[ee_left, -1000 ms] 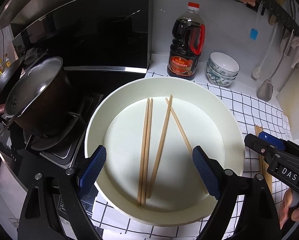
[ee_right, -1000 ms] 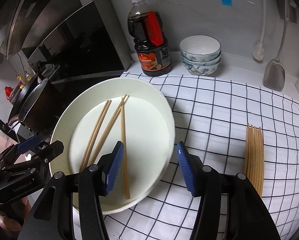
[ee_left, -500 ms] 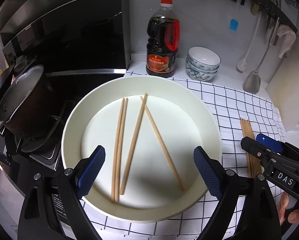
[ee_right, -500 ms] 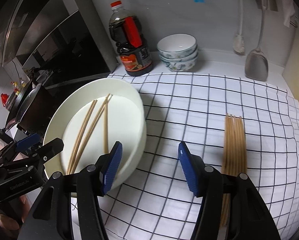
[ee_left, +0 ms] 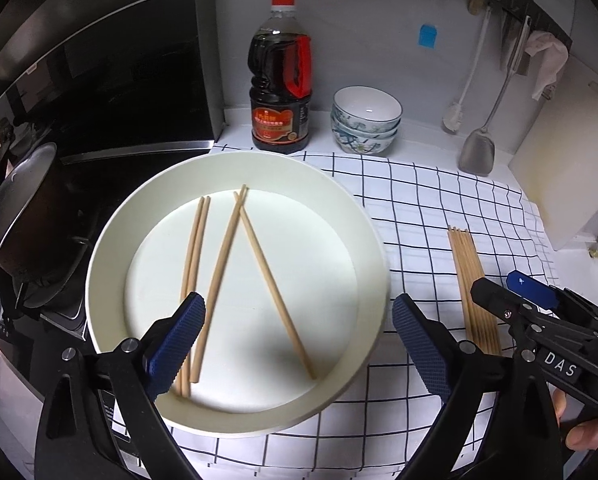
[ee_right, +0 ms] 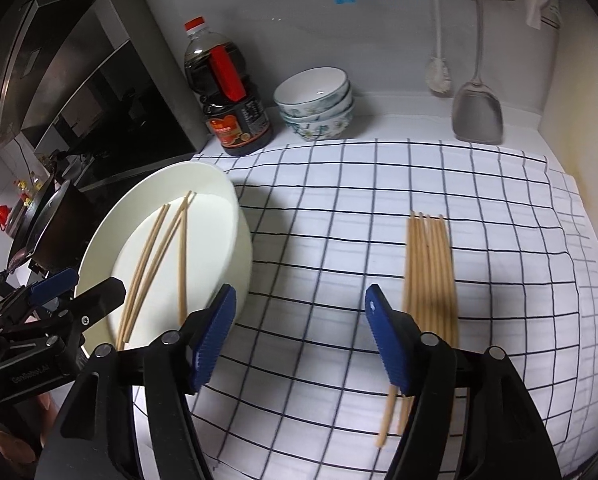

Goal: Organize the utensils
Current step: 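Move both open tools back to the row of chopsticks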

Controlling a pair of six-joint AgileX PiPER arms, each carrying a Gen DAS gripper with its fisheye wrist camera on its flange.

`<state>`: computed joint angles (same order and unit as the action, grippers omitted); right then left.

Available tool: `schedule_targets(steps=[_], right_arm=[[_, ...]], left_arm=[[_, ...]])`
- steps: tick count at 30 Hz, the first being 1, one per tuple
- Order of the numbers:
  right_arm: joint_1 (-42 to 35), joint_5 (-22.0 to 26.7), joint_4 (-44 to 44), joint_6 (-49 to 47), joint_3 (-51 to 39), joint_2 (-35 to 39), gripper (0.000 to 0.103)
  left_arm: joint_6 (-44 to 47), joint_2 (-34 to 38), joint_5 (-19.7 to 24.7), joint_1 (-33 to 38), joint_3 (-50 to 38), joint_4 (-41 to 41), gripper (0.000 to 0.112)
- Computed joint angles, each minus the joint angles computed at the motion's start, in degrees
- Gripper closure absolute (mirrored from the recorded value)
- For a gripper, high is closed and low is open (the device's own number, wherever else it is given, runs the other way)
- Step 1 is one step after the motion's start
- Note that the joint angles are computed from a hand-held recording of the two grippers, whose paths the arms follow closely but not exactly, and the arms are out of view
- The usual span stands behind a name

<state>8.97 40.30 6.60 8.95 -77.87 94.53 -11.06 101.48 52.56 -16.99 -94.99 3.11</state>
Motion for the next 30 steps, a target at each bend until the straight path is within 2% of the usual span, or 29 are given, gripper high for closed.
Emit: schedule_targets(steps=[12,30], right_arm=[[-3.5,-1.9,-1.7,-0.6,6.7,-4.2,0.035],[-13.8,-8.6,-1.0,-6.3,19.3,-7.8,0.035]], left_arm=[[-1.8,0.6,-0.9,-3.9,0.1,-0.8,0.017],[-6.8,3.7,-2.3,-11.7,-0.1,1.3,0.017]])
